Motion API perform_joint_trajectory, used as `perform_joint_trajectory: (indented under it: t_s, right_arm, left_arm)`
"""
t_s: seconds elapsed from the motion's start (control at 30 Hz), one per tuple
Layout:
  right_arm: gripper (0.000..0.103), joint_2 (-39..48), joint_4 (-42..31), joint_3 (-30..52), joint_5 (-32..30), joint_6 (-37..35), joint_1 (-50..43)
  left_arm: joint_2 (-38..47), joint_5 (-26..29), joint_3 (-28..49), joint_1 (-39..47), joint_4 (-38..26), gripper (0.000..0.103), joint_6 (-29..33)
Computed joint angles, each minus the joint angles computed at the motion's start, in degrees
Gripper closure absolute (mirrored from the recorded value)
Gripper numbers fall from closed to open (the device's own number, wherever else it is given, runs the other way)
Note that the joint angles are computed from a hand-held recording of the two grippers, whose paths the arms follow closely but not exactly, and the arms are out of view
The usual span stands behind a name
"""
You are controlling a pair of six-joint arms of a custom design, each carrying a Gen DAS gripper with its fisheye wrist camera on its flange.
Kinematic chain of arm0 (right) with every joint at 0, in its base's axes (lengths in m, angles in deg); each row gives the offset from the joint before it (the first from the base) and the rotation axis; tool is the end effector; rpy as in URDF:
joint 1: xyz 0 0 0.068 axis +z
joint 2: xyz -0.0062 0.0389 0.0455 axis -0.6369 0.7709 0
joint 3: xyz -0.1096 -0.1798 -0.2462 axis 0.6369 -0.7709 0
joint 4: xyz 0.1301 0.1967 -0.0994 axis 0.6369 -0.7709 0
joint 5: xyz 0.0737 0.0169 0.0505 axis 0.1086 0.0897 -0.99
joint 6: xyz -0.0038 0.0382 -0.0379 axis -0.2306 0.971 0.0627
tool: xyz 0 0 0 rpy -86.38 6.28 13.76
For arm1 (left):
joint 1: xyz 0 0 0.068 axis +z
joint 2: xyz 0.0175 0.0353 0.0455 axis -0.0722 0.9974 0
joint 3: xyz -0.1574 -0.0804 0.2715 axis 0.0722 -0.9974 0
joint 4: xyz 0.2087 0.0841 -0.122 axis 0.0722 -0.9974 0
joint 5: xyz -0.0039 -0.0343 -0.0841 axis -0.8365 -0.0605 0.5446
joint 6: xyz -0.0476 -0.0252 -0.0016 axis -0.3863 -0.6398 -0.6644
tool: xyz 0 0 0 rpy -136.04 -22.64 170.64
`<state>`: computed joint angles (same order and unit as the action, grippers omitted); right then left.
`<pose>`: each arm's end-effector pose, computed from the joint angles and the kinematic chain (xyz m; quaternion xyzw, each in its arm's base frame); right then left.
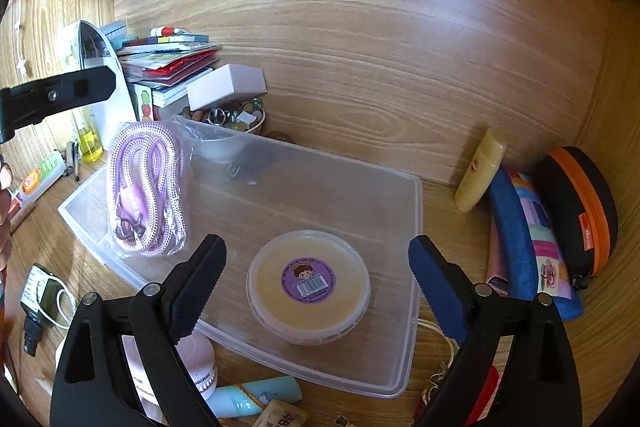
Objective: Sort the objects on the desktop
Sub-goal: 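Lower the cream tub into the clear box and open the right tool, then grasp the green bottle with the left tool while the right tool grasps the red pouch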
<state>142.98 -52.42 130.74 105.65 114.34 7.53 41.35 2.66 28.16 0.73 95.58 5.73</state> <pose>0.2117 0.1927 0.2011 0.0313 0.8993 -0.0722 0.4303 0.3354 0.0055 0.1914 0.2657 0.8232 -0.2150 0.4533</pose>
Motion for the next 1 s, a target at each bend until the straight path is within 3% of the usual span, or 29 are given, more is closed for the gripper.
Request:
perform_joint_trajectory:
  t_s: [0.3, 0.4, 1.0]
  right_arm:
    - [0.011, -7.15, -5.96, -1.22, 3.09, 5.29, 2.83]
    - [0.005, -9.21, -9.7, -1.94, 5.85, 9.2, 4.64]
    - [0.004, -11.32, -29.77, -6.66, 8.67, 33.58, 12.73]
  left_arm:
    - [0.55, 2.5, 3.24, 5.36, -11.27, 0.004, 8.81]
    - [1.32, 2.46, 4.18, 7.79, -14.58, 0.004, 11.79]
    - [5.27, -0.71, 2.14, 17.7, -22.71, 0.004, 30.28]
